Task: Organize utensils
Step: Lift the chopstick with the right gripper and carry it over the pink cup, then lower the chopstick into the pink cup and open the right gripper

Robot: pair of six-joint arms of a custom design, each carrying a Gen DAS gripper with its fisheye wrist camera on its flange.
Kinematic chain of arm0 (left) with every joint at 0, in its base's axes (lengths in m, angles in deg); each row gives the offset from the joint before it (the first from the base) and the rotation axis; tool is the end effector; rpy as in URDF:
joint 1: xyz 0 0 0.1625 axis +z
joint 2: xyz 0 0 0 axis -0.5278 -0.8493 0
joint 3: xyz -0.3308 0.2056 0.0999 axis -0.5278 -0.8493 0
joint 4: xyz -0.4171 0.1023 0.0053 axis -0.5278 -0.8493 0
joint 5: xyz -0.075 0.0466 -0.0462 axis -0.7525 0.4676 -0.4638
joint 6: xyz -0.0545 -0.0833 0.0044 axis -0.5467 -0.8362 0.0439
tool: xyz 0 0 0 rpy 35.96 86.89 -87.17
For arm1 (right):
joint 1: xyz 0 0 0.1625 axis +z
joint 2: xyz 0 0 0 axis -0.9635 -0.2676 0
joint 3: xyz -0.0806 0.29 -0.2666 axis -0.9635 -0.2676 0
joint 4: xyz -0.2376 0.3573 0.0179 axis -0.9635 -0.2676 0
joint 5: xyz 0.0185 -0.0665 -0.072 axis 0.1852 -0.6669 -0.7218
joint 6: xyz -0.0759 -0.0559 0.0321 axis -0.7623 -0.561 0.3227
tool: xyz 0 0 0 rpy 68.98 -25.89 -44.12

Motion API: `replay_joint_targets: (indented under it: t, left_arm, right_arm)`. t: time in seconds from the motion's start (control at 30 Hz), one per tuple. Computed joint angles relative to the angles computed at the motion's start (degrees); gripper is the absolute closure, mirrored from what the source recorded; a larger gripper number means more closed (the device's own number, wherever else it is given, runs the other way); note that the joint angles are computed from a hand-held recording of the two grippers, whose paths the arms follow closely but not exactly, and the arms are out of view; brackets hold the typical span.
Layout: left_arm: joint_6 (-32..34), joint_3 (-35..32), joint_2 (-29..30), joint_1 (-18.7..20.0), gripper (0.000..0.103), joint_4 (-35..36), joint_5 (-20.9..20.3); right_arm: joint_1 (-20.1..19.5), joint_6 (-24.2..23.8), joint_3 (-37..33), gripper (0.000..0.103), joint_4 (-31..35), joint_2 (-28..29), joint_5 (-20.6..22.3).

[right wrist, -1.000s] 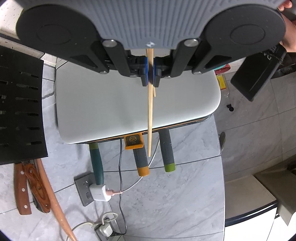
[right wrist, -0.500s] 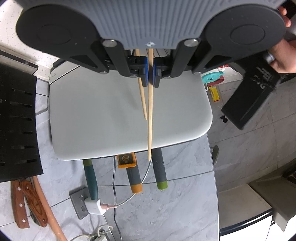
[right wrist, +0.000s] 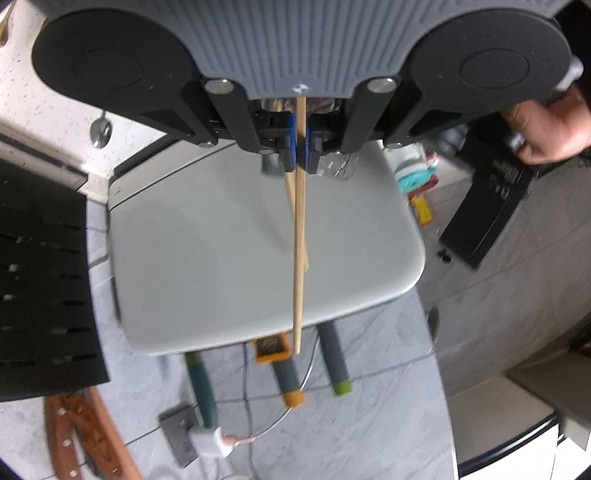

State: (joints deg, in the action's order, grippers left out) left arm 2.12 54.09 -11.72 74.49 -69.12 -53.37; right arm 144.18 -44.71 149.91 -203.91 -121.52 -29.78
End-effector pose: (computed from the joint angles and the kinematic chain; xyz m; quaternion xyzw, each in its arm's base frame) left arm -0.4295 -0.6626 -0.0102 0.1954 0.9207 -0.1903 0.2790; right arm -0.0218 -0.5972 0.3840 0.3807 -0.8185 0.4300 0.0118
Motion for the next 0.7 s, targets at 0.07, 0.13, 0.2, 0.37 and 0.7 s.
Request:
replay_joint_targets:
  t: [0.07, 0.13, 0.2, 0.37, 0.7]
  left_arm:
    - [0.0, 0.0, 0.0, 0.0, 0.094, 0.0, 0.1]
    - [0.0, 0.0, 0.0, 0.0, 0.094, 0.0, 0.0]
    - [0.2, -0.1, 0.1, 0.0, 0.094, 0.2, 0.1]
    - [0.3, 0.0, -0.1, 0.0, 0.094, 0.4, -0.2]
    - [0.9, -0.5, 0.4, -0.2, 0.088, 0.7, -0.7]
  right_arm:
    - [0.6, -1.4, 0.2, 0.102, 1.3, -0.1, -2.0]
    - [1.2, -2.4, 0.3, 0.102, 2.0, -0.1, -4.0]
    - [1.5, -2.9, 0.5, 0.102, 2.3, 0.0, -4.9]
    - [1.8, -2.4, 0.0, 0.102, 2.6, 0.2, -5.3]
    - [2.7, 0.9, -2.3, 0.101, 1.5, 2.7, -5.7]
